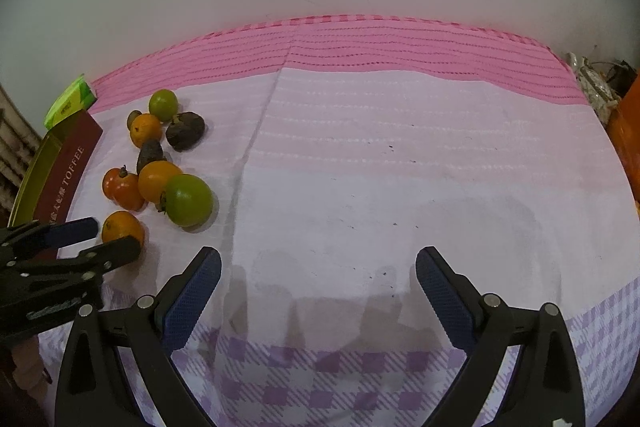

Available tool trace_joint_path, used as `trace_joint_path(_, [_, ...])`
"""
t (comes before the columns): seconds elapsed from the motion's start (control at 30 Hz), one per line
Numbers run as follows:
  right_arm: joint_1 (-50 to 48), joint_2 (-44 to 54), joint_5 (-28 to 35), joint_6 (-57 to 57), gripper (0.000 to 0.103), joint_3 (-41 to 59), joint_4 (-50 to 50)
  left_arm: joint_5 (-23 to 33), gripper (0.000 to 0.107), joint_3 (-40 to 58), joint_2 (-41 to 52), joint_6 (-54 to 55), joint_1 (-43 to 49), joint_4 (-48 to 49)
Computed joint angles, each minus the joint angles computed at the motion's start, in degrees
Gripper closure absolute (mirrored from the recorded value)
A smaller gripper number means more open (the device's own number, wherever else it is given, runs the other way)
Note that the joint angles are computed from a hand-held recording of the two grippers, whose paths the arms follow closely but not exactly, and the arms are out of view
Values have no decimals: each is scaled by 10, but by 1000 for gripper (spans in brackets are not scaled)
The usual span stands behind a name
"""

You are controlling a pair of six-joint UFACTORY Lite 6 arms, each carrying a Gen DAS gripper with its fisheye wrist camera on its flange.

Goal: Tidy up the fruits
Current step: 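Grasp the orange mandarin with the left tool while the right tool grasps the green tomato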

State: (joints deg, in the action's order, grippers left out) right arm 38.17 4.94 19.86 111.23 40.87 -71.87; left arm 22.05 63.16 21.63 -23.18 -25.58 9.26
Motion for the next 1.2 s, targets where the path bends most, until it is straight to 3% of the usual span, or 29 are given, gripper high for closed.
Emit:
trace_joint_path(0.17, [13,15,6,-25,6,25,11,-3,66,-16,-19,42,13,-38])
trace_joint_path(0.4, [58,69,18,-81,6,106,39,26,66,-57,-124,119,67,-74])
trace_joint_path(0.63, [78,151,23,-187,26,212,107,50,66,-56,-200,226,204,-97])
trace_joint_path(0.8, [74,206,28,-232,40,270,151,50,66,-20,-164,305,327,-111])
trace_joint_path(1.1, [60,260,45,-264,50,318,191,20,66,44,-30,401,479,-123])
trace_joint_path(1.2, [60,274,52,-279,63,332,206,19,66,71,11,411,493,-128])
